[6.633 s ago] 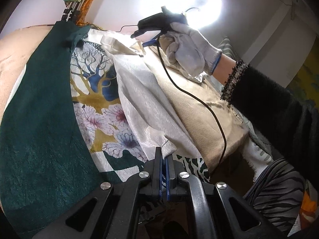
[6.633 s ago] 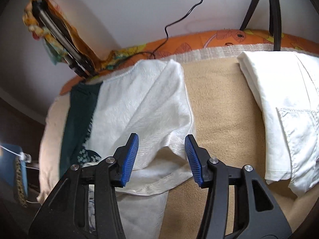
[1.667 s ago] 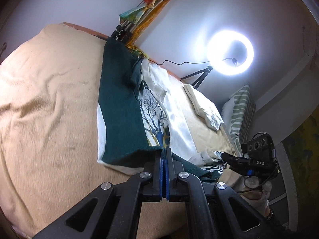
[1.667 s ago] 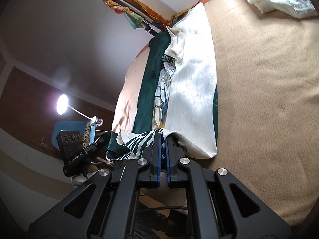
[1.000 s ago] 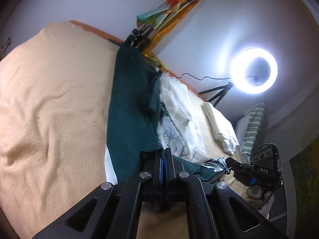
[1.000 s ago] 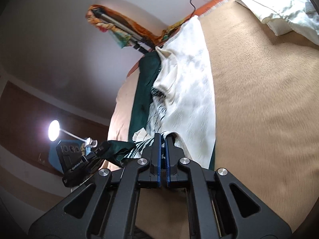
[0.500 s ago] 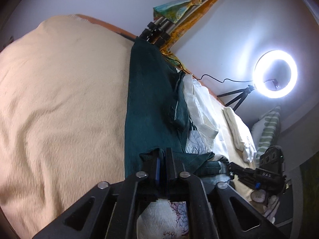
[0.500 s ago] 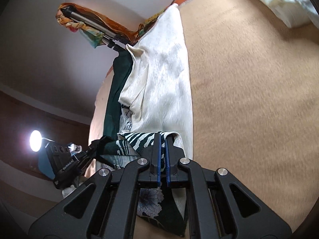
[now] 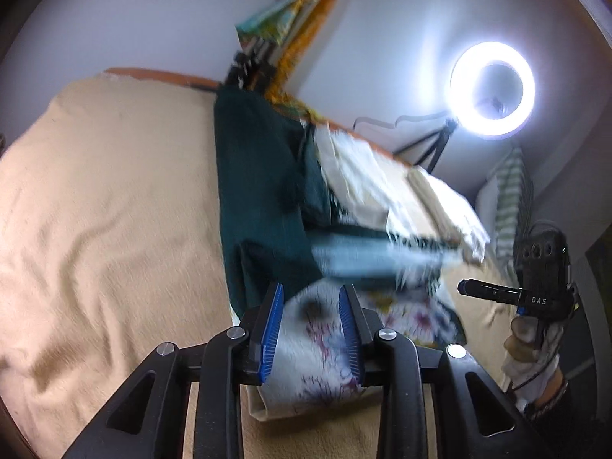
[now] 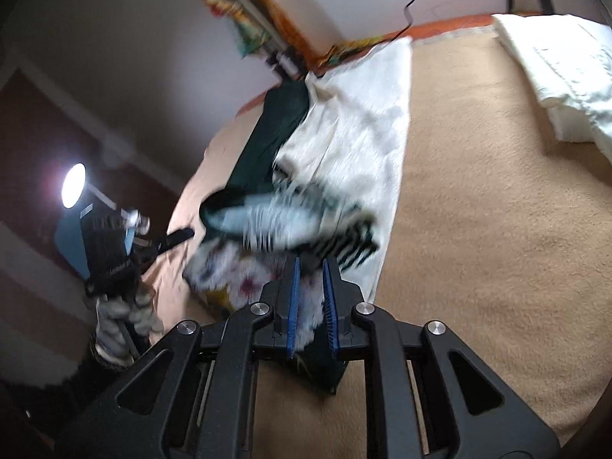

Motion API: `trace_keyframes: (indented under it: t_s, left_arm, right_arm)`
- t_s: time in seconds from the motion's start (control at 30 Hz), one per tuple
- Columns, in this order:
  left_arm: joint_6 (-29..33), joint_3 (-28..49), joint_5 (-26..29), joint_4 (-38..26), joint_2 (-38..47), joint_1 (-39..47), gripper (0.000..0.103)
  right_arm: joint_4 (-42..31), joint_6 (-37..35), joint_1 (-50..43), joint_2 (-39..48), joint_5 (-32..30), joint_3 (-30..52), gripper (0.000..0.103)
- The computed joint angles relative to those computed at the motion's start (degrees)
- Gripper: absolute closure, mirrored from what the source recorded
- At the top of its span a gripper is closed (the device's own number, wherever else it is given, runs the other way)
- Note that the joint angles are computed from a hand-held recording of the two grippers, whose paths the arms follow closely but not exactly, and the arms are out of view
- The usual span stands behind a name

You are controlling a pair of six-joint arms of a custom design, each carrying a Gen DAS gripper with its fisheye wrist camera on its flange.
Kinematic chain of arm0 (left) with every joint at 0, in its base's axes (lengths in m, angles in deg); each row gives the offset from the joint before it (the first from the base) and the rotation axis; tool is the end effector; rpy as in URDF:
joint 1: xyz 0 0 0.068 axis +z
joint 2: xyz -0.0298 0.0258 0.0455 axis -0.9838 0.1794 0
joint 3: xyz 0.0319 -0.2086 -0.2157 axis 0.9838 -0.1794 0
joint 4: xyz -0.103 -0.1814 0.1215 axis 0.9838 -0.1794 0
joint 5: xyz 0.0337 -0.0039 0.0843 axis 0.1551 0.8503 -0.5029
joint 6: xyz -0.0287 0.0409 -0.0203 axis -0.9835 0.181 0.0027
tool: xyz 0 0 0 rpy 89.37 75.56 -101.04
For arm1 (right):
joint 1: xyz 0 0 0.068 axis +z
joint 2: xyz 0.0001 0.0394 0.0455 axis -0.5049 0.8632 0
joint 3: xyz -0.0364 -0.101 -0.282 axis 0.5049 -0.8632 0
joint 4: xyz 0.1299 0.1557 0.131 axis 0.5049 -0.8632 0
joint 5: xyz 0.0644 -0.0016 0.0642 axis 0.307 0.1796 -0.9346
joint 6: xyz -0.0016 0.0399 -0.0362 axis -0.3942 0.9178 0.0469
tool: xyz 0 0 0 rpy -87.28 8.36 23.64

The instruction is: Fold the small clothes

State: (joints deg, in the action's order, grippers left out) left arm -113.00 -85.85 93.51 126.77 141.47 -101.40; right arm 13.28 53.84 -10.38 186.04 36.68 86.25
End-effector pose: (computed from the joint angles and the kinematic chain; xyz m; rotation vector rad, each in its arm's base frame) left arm 0.1560 -0.0646 0.1079 -0.3147 2.3381 -0.6104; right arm 0.2441 0.1158 0.0850 -0.8340 2.4601 1.1468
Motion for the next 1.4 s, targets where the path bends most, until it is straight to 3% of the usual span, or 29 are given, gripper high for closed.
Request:
trace_keyframes:
  t_s: [0.17,0.27,0.4,0.57,0.63,0.7,0.93,1.17,1.4]
  left_arm:
    - [-1.3,3.4,0.7,2.1,8.4,-0.6,0.076]
    - [-1.1,6.8,-1.1,-2.1,8.5,-0.4,0.076]
    - [0.5,10.9,-3.5,-9.2,7.3,2.0,0.076]
    - [2.7,13.2,-0.2,-13.4,4.0,9.0,0.071]
    - [4.4,15.9,0.9,-17.4,2.7,11.7,0.067]
    - [6.6,19.4,2.5,-21.1,2.6,14.7,0.061]
    - [11.7,31.1,8.9,-24.8,11.4,24.3,0.058]
    - [12.5,41.0,14.5,-26.6,22.2,29.7,0.039]
    - [13.1,47.6,17.6,-26.5,28.6,31.9,0.039]
  right_arm:
    - [1.7,0.3,6.7,3.1,6.6,1.2,0.089]
    - [2.1,3.3,8.6,4.1,8.5,3.9,0.089]
    - [1.7,6.6,8.7,4.1,15.6,7.1,0.089]
    - [-3.6,8.3,3.2,4.3,11.7,13.4,0.088]
    - [-5.8,7.7,1.8,4.5,13.0,16.8,0.069]
    - [-7.1,7.7,0.7,5.4,12.4,19.8,0.058]
    - [-11.0,12.3,-0.4,13.2,10.0,33.6,0.057]
    - [-16.6,13.9,1.4,21.5,12.0,47.7,0.057]
    - [-21.3,17.2,1.2,29.6,12.0,60.5,0.057]
